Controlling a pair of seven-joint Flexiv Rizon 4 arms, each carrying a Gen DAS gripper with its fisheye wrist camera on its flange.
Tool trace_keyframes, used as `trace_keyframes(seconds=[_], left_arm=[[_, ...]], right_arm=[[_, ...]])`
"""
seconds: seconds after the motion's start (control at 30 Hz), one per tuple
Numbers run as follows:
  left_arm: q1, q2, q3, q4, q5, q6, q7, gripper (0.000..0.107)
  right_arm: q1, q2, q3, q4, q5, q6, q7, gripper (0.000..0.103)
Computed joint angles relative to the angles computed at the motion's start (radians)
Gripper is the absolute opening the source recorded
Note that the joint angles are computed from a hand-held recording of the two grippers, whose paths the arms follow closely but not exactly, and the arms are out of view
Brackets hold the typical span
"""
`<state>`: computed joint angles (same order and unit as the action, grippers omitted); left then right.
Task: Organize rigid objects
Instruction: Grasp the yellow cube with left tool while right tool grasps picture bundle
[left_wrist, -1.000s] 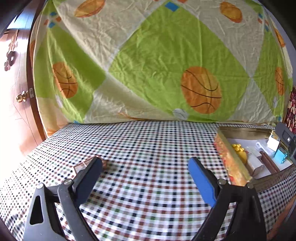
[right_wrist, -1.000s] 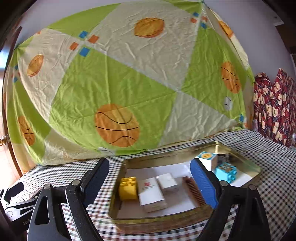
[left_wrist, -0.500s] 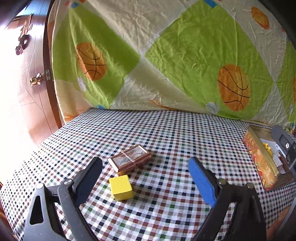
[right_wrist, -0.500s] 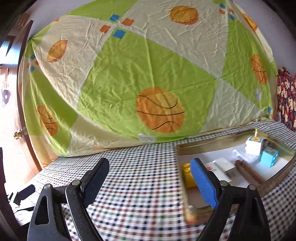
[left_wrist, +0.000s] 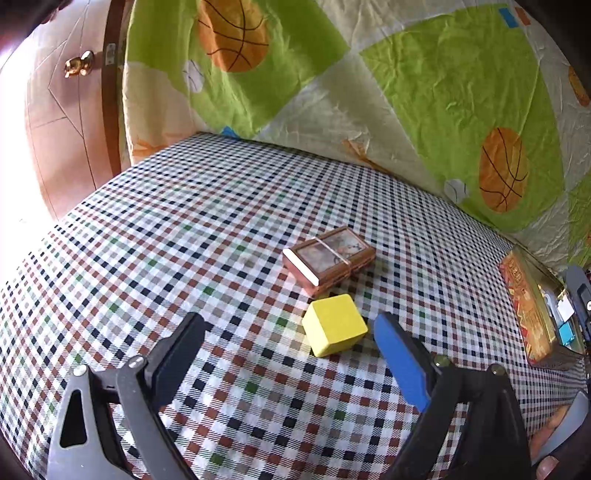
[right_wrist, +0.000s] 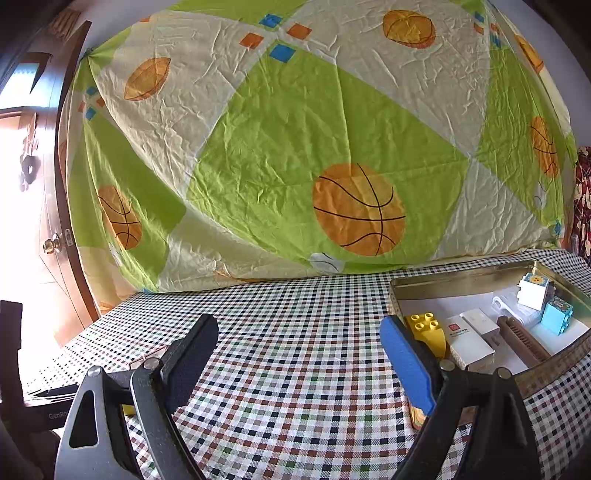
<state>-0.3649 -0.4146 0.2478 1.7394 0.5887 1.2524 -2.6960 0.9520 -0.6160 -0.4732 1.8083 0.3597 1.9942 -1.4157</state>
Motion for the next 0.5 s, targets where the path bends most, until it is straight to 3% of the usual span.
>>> trace_keyframes(seconds=[0.13, 0.17, 0.2, 0.27, 0.37, 0.5], left_arm=[[0.02, -0.035, -0.041, -0.047, -0.048, -0.045, 0.092, 0.087], [0.019, -0.045, -0.046, -0.063, -0.063, -0.071, 0.108, 0.082], [0.028, -0.053, -0.059, -0.073, -0.088, -0.099, 0.138, 0.068], [0.019, -0.061, -0.054, -0.092, -0.094, -0.141, 0.158, 0.059], [0.026, -0.054, -0.053, -0.074, -0.1, -0.106, 0.152, 0.03], [0.04, -0.028, -0.036, -0.003, -0.13, -0.005, 0.118, 0.028]], right_arm=[[-0.003, 0.004, 0.007, 0.002, -0.006, -0.004, -0.002, 0.091], [-0.005, 0.006, 0.01, 0.003, -0.01, -0.005, -0.003, 0.091], [-0.005, 0.006, 0.012, 0.004, -0.015, -0.006, -0.005, 0.091], [0.004, 0.005, 0.003, 0.005, -0.02, -0.008, -0.013, 0.091], [0.019, 0.003, -0.009, 0.007, -0.032, -0.017, -0.026, 0.091], [0.005, 0.007, 0.01, 0.002, -0.079, -0.047, -0.036, 0.091]])
